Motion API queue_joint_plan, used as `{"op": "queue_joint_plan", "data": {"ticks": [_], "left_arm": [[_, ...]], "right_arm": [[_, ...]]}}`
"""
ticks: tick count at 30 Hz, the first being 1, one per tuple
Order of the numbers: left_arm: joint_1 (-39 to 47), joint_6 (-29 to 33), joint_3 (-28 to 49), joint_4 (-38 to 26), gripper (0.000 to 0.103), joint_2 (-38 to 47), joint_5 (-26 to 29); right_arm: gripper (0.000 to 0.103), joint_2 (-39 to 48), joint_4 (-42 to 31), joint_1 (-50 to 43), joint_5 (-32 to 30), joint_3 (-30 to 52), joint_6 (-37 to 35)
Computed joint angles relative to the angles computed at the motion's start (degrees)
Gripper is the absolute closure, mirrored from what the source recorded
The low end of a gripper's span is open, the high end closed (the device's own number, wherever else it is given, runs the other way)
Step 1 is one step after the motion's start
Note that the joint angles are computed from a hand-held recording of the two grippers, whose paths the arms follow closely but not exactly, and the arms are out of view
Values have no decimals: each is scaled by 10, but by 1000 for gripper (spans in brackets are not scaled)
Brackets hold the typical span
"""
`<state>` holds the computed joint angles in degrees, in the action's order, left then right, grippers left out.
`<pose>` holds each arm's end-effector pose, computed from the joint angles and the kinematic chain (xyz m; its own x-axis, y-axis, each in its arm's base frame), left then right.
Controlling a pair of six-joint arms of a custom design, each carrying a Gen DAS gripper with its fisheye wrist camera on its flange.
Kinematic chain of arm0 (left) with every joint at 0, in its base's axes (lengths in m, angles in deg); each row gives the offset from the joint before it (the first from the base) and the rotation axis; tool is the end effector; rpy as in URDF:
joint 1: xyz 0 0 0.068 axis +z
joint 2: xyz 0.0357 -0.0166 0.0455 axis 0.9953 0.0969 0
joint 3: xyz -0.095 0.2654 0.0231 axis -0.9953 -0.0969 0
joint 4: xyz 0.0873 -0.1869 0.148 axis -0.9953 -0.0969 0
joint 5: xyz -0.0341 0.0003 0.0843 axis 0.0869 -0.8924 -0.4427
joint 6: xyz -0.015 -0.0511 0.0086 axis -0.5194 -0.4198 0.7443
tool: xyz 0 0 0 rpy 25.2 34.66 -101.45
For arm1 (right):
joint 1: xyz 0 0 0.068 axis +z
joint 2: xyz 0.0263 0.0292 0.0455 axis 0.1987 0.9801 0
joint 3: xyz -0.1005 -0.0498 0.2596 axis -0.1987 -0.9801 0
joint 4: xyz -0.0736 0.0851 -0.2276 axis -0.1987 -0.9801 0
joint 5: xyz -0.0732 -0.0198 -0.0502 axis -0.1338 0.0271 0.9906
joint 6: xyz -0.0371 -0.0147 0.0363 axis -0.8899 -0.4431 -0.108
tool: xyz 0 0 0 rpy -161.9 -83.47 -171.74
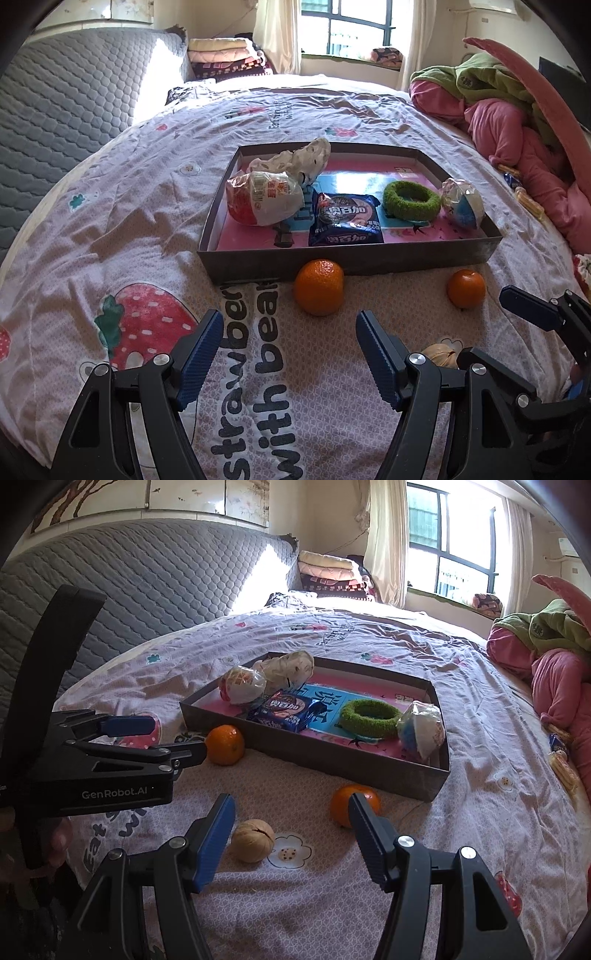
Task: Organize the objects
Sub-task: 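Withdraw both grippers from the box back toward the sheet, then close right gripper on the walnut while left gripper grasps a mandarin orange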
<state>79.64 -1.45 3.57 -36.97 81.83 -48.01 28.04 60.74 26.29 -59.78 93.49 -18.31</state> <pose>0.2559 -0.0128 0.1421 -0.7185 -0.2453 -0.6508 -0.3115 0.9501 -0.0143 0.2945 0.0917 0.1317 -0.4721 -0.4698 -0.7459 -0.7073 0.7069 0.0024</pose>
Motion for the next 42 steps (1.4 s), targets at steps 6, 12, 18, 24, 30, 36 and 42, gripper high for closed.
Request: {"op": "queue_joint_plan", "data": {"ticks": [6, 12, 18, 24, 30, 36, 42], "left_arm": [[2, 2, 5, 12, 28, 22, 7], [7, 5, 18, 24, 28, 53, 14], [15, 10, 32, 36, 28, 75, 20], [27, 9, 44, 52, 27, 97, 35], [34, 7, 49, 65, 27, 114, 50], [33, 8, 54, 75, 33, 126, 49], [28, 9, 59, 79, 46, 138, 40]], "right_arm": [[40, 11, -15, 13, 13, 3, -12], [40, 32, -30, 28, 30, 13, -19], [46, 48, -32, 36, 36, 18, -19], [54, 64, -36, 39, 35, 24, -12], [60, 75, -33, 47, 41, 26, -14], [65, 82, -29, 51, 43, 27, -13], [70, 84, -29, 57, 50, 26, -21]]}}
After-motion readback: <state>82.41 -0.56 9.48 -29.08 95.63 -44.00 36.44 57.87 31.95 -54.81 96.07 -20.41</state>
